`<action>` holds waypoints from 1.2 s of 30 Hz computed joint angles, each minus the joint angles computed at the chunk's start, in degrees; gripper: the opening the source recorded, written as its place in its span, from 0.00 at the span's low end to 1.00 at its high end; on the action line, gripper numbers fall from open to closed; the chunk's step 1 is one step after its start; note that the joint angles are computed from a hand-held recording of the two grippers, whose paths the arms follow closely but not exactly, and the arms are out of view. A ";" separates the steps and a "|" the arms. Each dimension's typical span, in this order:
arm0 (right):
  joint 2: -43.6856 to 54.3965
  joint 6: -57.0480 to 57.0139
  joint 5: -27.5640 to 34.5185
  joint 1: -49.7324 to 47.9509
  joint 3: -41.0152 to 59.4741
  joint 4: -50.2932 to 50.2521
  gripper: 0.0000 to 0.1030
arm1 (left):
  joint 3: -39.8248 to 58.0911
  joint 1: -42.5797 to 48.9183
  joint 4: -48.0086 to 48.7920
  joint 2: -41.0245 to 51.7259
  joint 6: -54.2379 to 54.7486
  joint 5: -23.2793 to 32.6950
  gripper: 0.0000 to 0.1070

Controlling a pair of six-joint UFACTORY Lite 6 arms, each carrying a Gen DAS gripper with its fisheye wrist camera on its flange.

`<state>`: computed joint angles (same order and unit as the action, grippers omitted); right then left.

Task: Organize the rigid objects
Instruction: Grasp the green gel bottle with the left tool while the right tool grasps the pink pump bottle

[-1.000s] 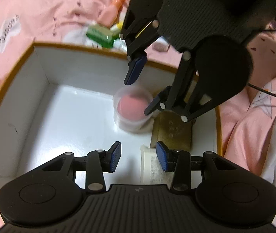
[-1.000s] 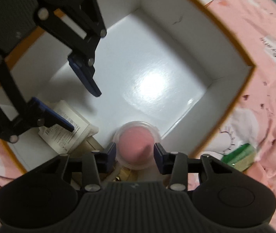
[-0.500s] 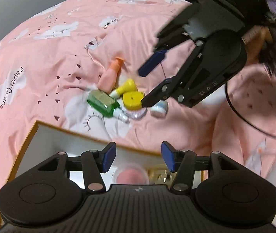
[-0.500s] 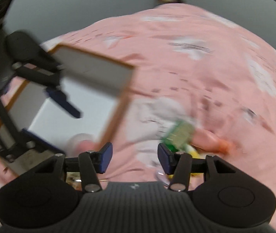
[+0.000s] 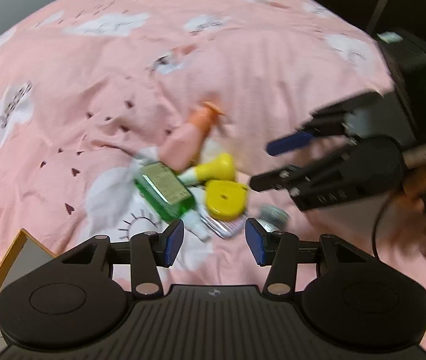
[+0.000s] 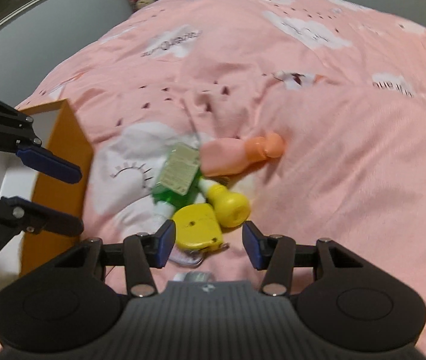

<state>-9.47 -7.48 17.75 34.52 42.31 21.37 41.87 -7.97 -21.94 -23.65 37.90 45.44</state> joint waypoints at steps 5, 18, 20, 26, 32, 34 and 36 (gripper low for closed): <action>8.15 -11.05 -4.14 -2.91 4.03 11.16 0.49 | 6.58 -0.02 -0.16 14.46 -8.37 -6.01 0.54; 29.05 -50.36 -0.02 -11.90 17.32 56.05 0.49 | 17.91 2.04 0.50 38.00 -18.68 -9.80 0.54; 31.25 -53.32 1.61 -12.84 18.66 59.70 0.49 | 18.69 2.02 0.48 39.69 -19.03 -9.71 0.58; 37.75 -59.43 8.26 -16.07 22.39 68.33 0.51 | 21.38 2.24 -2.27 44.29 -18.17 -9.65 0.60; 39.71 -66.19 11.32 -16.48 22.55 75.50 0.46 | 19.97 2.12 -4.15 43.56 -17.98 -10.81 0.54; 38.79 -68.34 11.67 -16.38 21.44 77.49 0.45 | 17.79 1.90 -4.51 40.86 -18.11 -11.73 0.44; 37.59 -69.39 10.99 -15.81 20.54 78.30 0.41 | 15.71 2.99 -5.99 38.17 -16.23 -11.79 0.38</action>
